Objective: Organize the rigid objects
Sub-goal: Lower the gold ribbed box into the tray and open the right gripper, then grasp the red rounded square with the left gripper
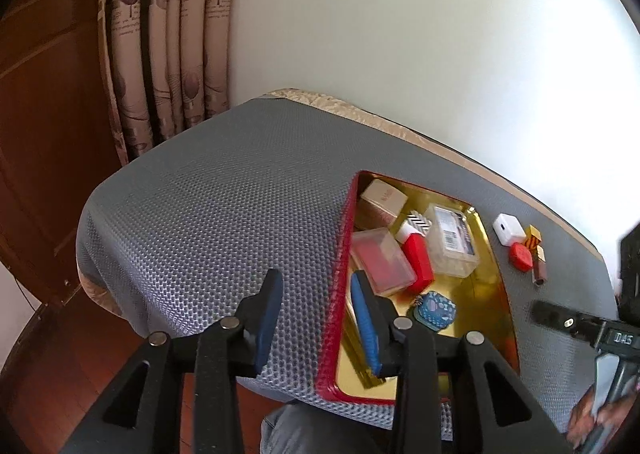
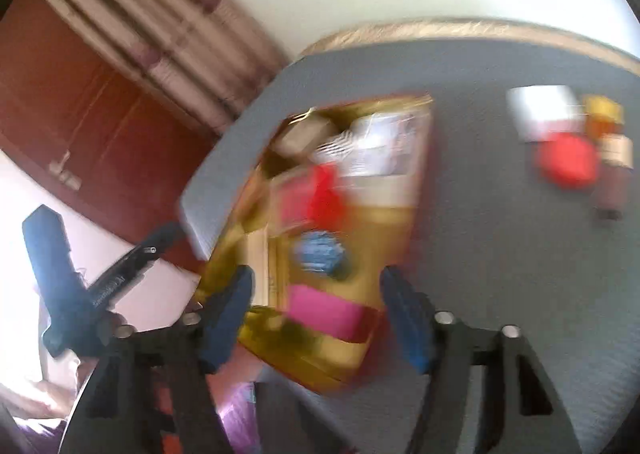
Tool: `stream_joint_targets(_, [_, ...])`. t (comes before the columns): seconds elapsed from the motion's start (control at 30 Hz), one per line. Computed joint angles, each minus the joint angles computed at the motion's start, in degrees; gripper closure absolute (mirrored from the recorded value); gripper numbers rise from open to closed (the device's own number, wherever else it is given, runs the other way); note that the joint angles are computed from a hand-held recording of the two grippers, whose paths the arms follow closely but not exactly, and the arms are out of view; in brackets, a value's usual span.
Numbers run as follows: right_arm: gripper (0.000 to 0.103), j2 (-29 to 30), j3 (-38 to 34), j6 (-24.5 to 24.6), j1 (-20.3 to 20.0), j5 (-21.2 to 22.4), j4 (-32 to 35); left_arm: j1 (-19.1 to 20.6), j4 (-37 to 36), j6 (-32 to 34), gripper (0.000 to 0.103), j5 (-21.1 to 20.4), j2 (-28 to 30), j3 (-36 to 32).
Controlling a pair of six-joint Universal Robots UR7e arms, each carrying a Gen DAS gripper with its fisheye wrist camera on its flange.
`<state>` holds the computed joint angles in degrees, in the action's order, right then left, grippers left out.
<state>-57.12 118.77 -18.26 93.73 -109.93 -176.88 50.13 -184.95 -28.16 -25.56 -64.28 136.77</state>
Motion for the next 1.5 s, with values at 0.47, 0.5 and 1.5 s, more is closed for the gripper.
stream_joint_targets(0.47, [0.008,-7.9,3.6,-16.8,-16.1,-20.8,-26.9,-3.8,8.8,8.8,0.055,-18.3,4.4,-10.5])
stream_joint_targets(0.5, [0.005,-8.0,3.7,-16.2,-16.9,-20.1,-26.7,-3.2,10.8,9.6,0.054,-21.2,5.7,-13.2])
stream_joint_targets(1.5, [0.002,-14.2,7.4,-15.9,-19.3,-4.9,-16.3,10.0,52.6,7.2,0.050,-30.3,39.7,-66.8])
